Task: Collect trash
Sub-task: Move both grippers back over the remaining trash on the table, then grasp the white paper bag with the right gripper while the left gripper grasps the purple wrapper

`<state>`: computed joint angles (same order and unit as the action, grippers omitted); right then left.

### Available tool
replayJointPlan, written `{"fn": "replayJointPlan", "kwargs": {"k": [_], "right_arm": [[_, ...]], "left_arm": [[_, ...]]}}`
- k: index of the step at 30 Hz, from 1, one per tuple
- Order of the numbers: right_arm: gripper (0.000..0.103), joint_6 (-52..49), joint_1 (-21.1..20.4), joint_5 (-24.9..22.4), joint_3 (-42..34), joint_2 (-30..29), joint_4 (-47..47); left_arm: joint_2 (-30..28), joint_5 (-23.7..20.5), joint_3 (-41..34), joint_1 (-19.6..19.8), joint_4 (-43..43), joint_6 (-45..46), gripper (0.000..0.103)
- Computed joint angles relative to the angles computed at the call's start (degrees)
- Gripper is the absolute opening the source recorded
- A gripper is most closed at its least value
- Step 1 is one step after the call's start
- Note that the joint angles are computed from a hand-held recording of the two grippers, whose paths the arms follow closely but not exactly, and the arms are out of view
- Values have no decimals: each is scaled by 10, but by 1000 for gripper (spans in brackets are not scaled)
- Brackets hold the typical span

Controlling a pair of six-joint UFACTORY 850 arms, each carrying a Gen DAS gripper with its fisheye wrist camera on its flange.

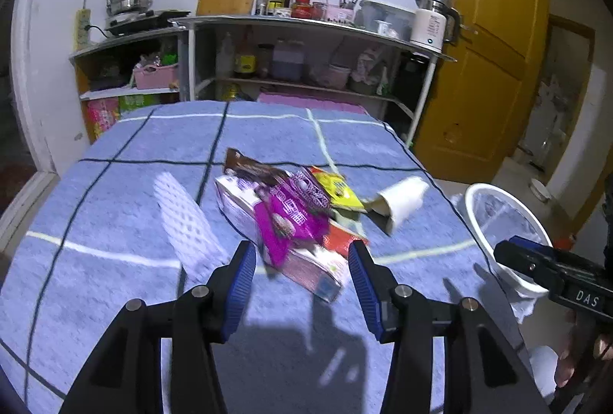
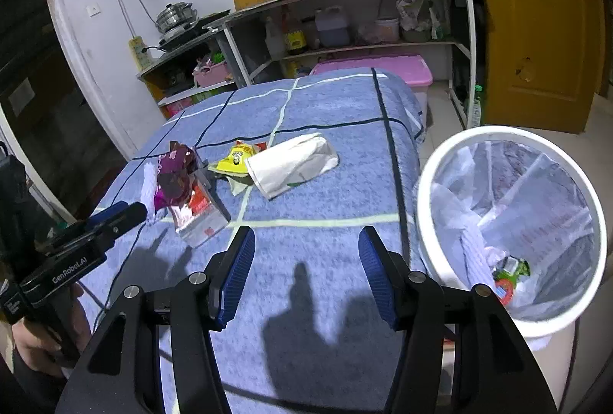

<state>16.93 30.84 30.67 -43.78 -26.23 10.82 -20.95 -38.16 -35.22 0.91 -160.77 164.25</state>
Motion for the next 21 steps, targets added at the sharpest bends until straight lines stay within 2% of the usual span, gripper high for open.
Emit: {"fn": "replayJointPlan", "kwargs": {"k": [7,15,17,21], "right_arm": [[62,34,-5,-26,-47,-25,-24],[67,95,-15,-54,-113,-66,-56],[67,107,-17,-69,-135,-80,-57],[68,95,-16,-90,-173,-107,-21]], "left_arm": [[-28,19,-47,-4,14,-8,55],[-78,46,-105,-10,30,-45,55],[-84,48,-109,-10,31,-47,53],[-91,39,-110,-5,42,-50,44]]}}
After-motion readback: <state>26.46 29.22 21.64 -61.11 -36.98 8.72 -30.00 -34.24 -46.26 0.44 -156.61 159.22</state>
